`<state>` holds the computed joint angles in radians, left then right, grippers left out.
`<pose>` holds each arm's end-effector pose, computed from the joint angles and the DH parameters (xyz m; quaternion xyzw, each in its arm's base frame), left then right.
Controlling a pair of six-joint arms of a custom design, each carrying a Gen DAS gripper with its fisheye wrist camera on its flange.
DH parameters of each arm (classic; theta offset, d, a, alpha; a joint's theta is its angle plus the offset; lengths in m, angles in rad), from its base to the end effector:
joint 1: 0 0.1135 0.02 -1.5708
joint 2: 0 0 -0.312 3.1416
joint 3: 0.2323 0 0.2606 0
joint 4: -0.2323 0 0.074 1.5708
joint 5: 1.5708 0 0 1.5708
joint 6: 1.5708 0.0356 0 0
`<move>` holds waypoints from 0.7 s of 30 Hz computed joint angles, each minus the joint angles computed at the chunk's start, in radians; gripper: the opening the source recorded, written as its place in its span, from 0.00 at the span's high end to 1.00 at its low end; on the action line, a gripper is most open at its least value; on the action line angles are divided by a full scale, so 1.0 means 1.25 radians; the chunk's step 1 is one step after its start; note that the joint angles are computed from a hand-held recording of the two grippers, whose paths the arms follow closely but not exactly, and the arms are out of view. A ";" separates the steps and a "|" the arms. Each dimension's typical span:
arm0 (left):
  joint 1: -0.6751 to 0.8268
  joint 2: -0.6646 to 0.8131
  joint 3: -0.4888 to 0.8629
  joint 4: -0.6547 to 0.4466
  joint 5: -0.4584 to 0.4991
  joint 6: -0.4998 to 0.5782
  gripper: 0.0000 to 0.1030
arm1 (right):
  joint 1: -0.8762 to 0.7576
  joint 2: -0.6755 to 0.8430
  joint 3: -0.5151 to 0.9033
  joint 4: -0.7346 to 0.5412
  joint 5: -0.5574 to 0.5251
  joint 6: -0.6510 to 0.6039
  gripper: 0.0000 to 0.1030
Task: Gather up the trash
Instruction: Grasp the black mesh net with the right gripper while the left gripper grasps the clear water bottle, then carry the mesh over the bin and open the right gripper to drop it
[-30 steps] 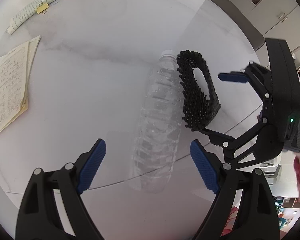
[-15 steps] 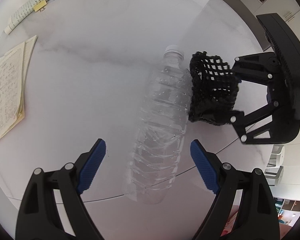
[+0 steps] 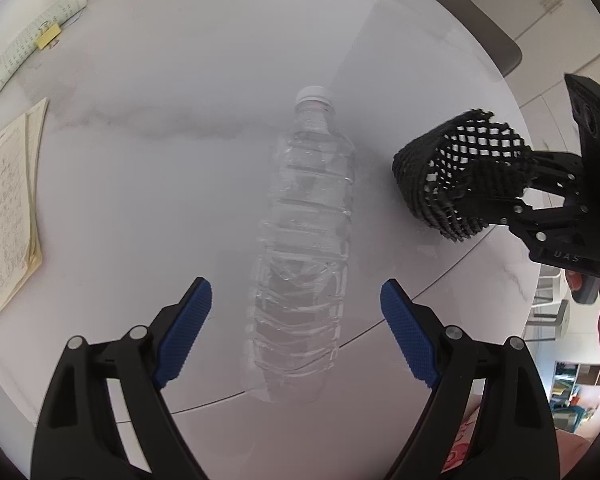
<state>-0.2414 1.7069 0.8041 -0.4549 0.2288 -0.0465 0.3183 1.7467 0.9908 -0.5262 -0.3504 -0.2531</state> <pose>0.2792 -0.0771 0.1545 0.1082 0.9820 -0.1275 0.0883 0.3104 0.1152 0.1874 -0.2987 0.9279 0.1770 0.1360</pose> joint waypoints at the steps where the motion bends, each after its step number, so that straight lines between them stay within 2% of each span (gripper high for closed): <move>1: -0.005 0.006 0.005 -0.003 0.003 0.005 0.20 | -0.006 -0.025 -0.027 0.014 -0.003 0.032 0.72; 4: -0.005 0.019 0.006 0.000 0.024 0.028 0.20 | -0.021 -0.104 -0.106 0.055 -0.001 0.125 0.71; 7: -0.007 0.067 0.036 0.002 0.034 0.027 0.20 | -0.055 -0.156 -0.142 0.058 -0.007 0.173 0.71; 13: -0.043 0.181 0.133 -0.010 -0.010 0.005 0.20 | -0.067 -0.232 -0.206 0.085 0.008 0.267 0.71; 18: -0.078 0.204 0.152 -0.002 -0.043 -0.015 0.20 | -0.059 -0.266 -0.224 0.078 0.033 0.303 0.71; 19: -0.082 0.202 0.149 0.003 -0.051 -0.019 0.23 | -0.054 -0.265 -0.227 0.084 0.038 0.315 0.71; 21: -0.087 0.199 0.143 0.006 -0.065 -0.012 0.40 | -0.047 -0.264 -0.229 0.087 0.048 0.337 0.71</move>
<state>-0.3501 1.9555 0.9827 -0.4472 0.1473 -0.0621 0.2601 1.4169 0.7040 -0.4178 -0.2900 0.1676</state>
